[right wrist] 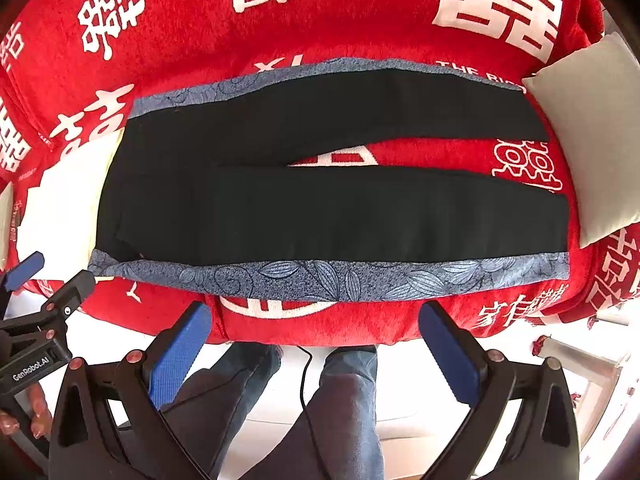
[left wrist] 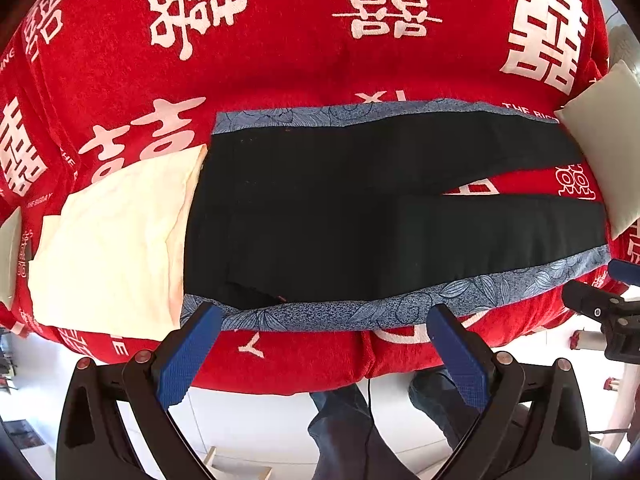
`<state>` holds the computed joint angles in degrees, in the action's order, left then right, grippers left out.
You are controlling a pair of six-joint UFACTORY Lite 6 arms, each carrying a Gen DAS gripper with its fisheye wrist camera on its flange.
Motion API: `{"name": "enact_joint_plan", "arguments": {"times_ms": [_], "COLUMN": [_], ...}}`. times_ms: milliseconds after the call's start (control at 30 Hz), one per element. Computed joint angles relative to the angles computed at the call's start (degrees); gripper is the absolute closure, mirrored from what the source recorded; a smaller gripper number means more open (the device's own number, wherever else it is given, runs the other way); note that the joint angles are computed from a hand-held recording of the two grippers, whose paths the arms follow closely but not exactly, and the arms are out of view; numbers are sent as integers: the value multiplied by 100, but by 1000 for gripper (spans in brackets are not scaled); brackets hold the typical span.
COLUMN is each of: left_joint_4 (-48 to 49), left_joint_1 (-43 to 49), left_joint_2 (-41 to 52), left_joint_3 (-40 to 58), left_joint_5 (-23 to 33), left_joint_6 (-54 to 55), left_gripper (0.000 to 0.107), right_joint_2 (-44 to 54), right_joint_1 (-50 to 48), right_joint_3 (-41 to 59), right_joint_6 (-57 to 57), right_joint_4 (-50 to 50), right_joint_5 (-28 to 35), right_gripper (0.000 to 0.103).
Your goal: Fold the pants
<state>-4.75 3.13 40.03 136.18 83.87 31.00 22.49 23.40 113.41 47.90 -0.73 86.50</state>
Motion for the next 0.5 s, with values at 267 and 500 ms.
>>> {"name": "enact_joint_plan", "arguments": {"times_ms": [267,500], "left_joint_4": [40,97], "left_joint_1": [-6,-23], "left_joint_2": [95,197], "left_joint_3": [136,287], "left_joint_5": [58,121], "left_joint_6": [-55,-93], "left_gripper": [4,4], "right_joint_2": [78,158], "right_joint_1": [18,46], "right_joint_3": [129,209], "right_joint_6": [-33,-54], "right_joint_4": [-86,-80], "right_joint_5": [68,101], "right_gripper": [0,0]}}
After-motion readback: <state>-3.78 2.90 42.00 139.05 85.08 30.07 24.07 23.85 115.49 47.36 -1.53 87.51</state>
